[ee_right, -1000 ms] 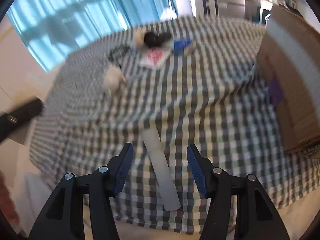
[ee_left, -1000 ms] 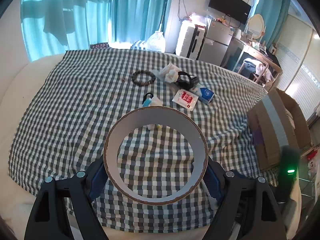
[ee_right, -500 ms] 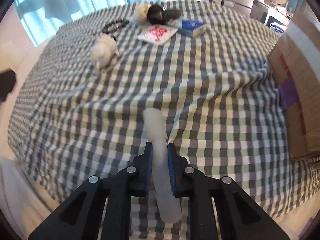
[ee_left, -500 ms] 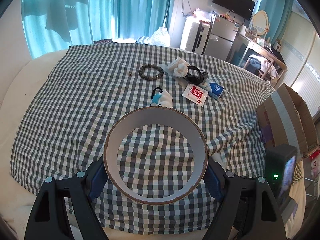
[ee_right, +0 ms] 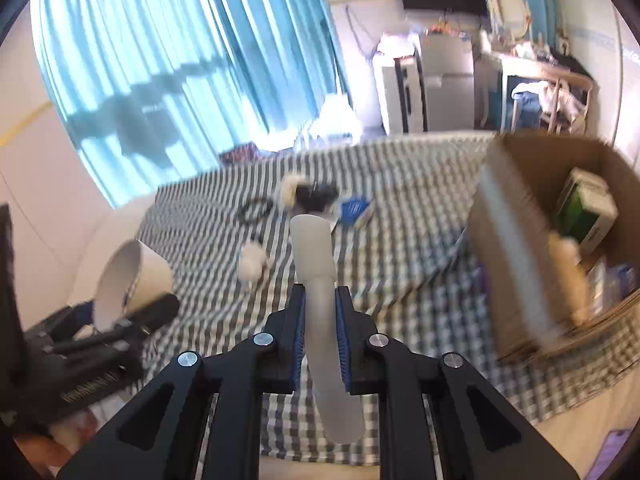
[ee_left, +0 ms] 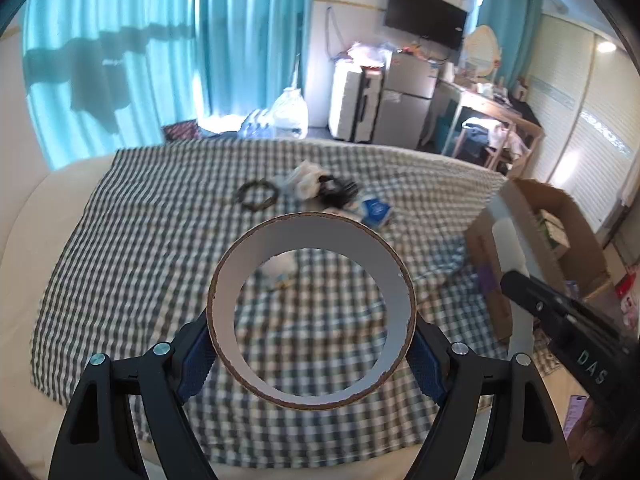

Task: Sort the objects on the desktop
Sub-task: 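Carry the white tube and tape roll into the cardboard box and release them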

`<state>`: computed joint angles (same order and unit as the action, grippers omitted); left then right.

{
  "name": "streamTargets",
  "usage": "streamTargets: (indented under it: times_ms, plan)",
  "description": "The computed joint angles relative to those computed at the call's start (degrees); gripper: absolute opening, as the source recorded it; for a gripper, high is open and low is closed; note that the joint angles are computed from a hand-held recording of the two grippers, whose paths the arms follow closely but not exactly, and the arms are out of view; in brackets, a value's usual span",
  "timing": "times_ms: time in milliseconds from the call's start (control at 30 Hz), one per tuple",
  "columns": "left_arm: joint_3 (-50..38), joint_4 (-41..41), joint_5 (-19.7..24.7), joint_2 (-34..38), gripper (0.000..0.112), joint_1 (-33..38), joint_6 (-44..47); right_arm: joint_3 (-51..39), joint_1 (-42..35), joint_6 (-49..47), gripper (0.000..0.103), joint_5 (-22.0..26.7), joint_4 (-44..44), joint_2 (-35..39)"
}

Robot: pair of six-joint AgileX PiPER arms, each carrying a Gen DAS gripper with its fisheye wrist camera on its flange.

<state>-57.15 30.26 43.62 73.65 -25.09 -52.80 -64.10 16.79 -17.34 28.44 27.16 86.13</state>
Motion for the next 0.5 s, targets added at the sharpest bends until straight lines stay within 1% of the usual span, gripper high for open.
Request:
streamTargets:
  times_ms: [133, 200, 267, 333, 400, 433, 500]
  plan:
    - [-8.2, 1.1, 2.4, 4.3, 0.083, -6.3, -0.7, -2.9, -7.4, -7.2, 0.014, 3.4, 5.8, -3.2]
    - [-13.9, 0.3, 3.6, 7.9, 0.083, -8.7, 0.6, -5.0, -12.0, -11.6, 0.014, 6.3, 9.9, -3.5]
    - [-20.2, -0.8, 4.1, 12.2, 0.083, -10.7, 1.8, -7.2, -15.6, -13.1, 0.014, 7.9, 10.6, -3.0]
    - [-26.1, -2.0, 4.1, 16.5, 0.083, -12.2, 3.4, -10.3, -19.5, -14.3, 0.014, 10.0, 10.6, -1.7]
    - [-33.8, -2.9, 5.7, 22.3, 0.083, -14.2, 5.3, -14.6, -23.3, -14.7, 0.014, 12.6, 9.7, 1.1]
    - [-37.6, -3.5, 6.4, 25.1, 0.083, -14.9, 6.4, -16.2, -24.7, -14.6, 0.014, 13.2, 9.2, 2.2]
    - [-47.0, -5.6, 8.6, 31.8, 0.083, -16.1, 9.4, -19.7, -28.1, -16.0, 0.014, 15.4, 8.9, 4.8]
